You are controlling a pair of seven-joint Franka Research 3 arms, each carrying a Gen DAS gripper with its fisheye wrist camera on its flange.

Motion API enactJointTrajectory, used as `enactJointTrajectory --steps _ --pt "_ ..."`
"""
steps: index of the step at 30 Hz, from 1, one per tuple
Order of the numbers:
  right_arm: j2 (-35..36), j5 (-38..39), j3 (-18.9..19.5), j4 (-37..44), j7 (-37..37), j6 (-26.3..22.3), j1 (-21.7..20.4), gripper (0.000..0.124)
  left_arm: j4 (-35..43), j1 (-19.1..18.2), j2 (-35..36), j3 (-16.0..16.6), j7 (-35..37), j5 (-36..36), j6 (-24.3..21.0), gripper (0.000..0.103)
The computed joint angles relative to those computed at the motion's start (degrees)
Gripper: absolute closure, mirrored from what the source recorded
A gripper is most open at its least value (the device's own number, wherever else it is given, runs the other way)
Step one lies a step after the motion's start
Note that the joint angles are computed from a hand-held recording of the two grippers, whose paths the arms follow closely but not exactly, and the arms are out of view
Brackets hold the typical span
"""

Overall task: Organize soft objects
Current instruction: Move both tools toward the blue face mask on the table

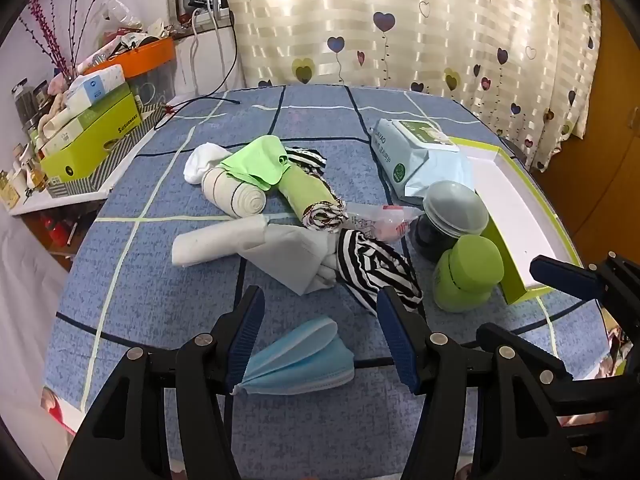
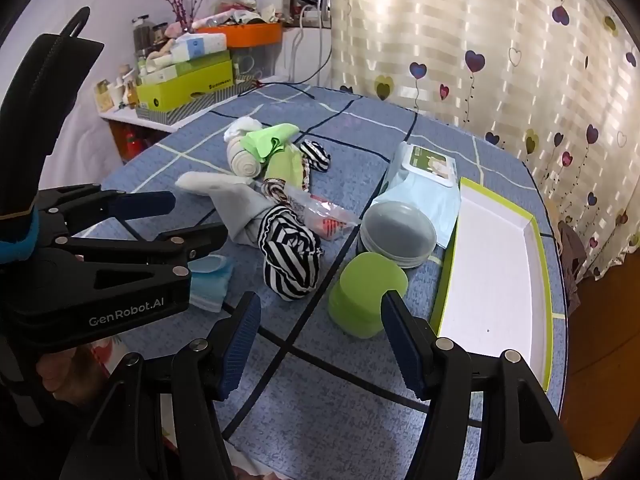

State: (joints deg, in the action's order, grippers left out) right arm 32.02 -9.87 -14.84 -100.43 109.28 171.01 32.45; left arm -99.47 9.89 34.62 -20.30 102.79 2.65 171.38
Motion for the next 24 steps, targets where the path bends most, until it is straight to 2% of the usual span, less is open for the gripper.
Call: enactJointTrajectory --steps 12,13,19,24 --pt "-0.86 -0.42 -0.62 -0.60 0.40 0.17 0.40 0.061 -0.73 0.42 -0.50 -0.16 -0.43 -0.43 -0.09 0.044" --pt "-0.92 -0.45 -0.57 -0.66 0.42 0.24 0.38 0.061 0.63 1.06 0.23 -0.82 0.12 -0.75 -1.56 0.044" --pt "-0.20 -0.29 -0.78 -0.35 0.60 0.75 0.47 0.061 0.64 0.83 0.12 -0.57 0.52 -1.69 -1.65 0.044" --pt "0.09 0.17 -1.01 -0.63 0.30 1.53 0.59 0.057 0.62 5.11 0.96 -5.55 4.24 -5.18 -2.26 0.044"
